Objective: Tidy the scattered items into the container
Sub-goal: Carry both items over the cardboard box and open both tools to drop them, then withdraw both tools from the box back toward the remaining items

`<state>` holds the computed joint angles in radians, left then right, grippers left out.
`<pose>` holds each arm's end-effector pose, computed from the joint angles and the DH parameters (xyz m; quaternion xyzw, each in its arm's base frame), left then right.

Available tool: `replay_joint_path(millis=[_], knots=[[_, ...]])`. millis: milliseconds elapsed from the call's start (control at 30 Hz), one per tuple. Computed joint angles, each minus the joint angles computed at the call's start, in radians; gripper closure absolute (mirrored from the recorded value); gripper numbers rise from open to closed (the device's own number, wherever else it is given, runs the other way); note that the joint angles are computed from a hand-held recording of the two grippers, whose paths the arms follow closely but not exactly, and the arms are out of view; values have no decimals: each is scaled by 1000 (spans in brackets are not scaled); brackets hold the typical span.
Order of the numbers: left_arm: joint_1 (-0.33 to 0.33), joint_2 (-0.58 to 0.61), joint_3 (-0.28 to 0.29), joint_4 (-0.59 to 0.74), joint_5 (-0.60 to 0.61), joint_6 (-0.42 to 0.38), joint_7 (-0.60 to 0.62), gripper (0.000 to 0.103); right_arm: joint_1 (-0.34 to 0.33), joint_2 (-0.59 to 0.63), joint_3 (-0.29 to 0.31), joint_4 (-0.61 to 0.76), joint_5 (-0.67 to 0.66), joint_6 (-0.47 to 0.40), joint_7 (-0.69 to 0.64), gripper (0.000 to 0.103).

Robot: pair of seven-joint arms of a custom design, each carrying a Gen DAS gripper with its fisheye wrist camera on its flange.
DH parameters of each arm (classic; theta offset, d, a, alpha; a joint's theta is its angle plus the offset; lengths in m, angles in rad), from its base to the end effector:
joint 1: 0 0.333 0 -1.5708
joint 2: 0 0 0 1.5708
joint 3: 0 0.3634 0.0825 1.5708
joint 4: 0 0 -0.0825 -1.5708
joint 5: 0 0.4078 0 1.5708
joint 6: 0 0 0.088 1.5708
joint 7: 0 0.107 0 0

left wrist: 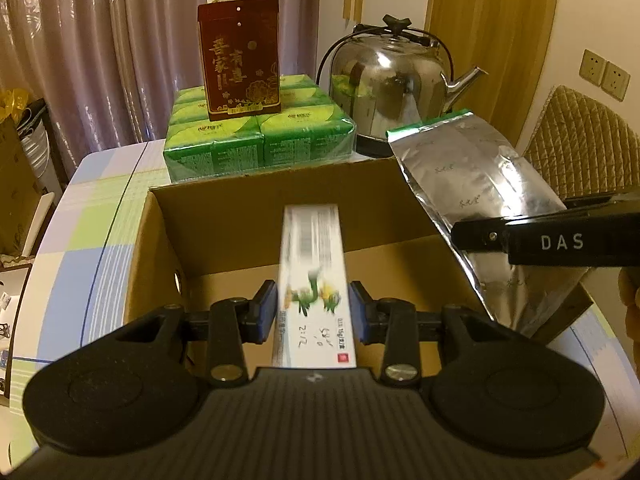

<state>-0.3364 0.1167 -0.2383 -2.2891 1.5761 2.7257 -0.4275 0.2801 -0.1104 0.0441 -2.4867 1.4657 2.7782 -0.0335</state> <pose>0.4408 -0.3286 0.3412 -0.6563 0.6419 -0.2878 0.2728 0.4673 0.1107 0.3750 -0.8180 0.4263 -0.0966 0.3739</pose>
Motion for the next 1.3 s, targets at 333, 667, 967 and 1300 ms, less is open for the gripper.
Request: replay_joint_path(millis=[333,667,967,1300], knots=[[1,-48,-8,-51,-2,-27,-40,69,-1,22,3,13,6,12,6,66],[5,-76,-19,-73,-11,-38,-43,66,8,25,11,15,86,43,-91,43],[2,-118,-31,-118,-14,-46,-85,66,1,-41,7,-28,143,37,-149,30],[-22,-239,-75,-213,-98,-88,-92,58,-3,-255,-18,-181,108,11,-164,28]])
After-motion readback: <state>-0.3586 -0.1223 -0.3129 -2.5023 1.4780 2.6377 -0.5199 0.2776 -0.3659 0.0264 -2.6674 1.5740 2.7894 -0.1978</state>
